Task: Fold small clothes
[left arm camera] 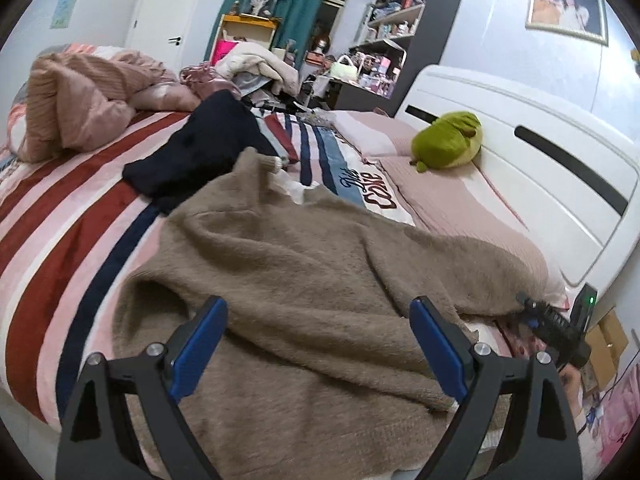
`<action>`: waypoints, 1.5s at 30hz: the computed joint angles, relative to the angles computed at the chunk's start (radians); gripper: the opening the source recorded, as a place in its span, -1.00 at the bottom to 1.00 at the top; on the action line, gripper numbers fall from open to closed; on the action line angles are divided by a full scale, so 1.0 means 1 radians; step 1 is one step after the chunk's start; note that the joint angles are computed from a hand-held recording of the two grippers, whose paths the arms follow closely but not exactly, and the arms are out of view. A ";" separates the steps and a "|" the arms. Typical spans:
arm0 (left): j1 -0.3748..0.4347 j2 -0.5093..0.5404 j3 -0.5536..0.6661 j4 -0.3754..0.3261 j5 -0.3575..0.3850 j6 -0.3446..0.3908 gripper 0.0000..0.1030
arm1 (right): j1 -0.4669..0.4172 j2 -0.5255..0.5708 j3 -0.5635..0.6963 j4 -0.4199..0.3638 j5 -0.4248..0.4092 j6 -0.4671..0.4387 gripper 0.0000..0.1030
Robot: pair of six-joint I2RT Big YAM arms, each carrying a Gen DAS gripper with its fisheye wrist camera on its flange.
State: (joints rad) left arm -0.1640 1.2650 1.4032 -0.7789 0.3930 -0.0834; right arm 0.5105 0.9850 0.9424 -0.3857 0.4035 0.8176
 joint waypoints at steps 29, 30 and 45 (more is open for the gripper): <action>0.078 -0.029 -0.010 -0.048 0.016 0.057 0.75 | 0.259 0.401 0.555 -0.147 0.029 -0.449 -0.85; 0.083 -0.033 -0.012 -0.054 0.019 0.060 0.75 | 0.264 0.437 0.583 -0.195 -0.004 -0.429 -0.84; -0.016 -0.041 -0.023 -0.111 -0.065 0.047 0.75 | 0.237 0.439 0.489 -0.224 -0.300 -0.263 -0.23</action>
State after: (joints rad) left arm -0.1799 1.2242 1.3798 -0.8895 0.3283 -0.0365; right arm 0.7477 1.4242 1.4318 -0.6101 0.1038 0.5550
